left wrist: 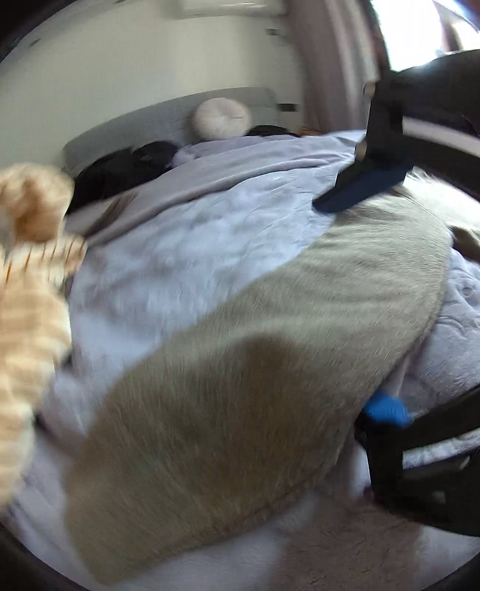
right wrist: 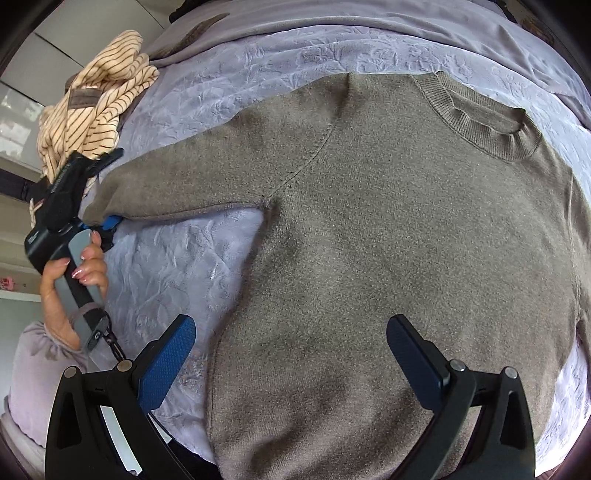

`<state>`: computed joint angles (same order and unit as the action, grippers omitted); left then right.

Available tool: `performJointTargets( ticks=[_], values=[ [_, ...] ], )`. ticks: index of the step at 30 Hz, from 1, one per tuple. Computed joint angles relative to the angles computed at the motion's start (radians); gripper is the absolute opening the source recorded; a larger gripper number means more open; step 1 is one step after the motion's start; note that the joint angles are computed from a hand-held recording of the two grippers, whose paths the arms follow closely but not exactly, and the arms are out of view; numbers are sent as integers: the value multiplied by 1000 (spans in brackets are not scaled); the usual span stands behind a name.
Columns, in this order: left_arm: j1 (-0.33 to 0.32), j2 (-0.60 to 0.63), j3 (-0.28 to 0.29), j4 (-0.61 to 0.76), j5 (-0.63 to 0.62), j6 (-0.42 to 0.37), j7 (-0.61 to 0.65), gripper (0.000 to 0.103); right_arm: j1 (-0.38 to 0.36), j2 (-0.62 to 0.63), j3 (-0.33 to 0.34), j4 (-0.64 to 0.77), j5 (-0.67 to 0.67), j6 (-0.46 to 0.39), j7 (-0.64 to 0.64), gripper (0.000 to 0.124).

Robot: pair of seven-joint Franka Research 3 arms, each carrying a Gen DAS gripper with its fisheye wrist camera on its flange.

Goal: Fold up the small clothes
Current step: 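Grasp the sweater sleeve cuff nearest the left tool with the left gripper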

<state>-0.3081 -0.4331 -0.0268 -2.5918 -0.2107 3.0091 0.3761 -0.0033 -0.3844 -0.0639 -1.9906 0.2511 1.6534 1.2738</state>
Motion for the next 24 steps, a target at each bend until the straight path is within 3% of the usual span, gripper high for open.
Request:
performJointTargets(
  ticks=[2,4,8,13,19,24],
  values=[
    [35,-8,-24,-10,19,-5,-25,33,1,-3,0,-2,4,0,4,103],
    [51,-17,-29,-10,62,-23,1,13,0,-7,-7,-3,18,-5,4,103],
    [137,-31,-113,59,198,-126,3,13,-6,-21,-20,-12,42,-8,-5,99],
    [146,12,-162,188,307,-136,34,13,-28,-25,-45,-13,60,-17,-20,93],
    [91,160,-215,430,381,-140,103,13,-65,11,-85,34,79,-33,-72,93],
    [8,382,-269,698,409,-170,171,13,-120,59,-130,99,89,-38,-106,93]
  ],
)
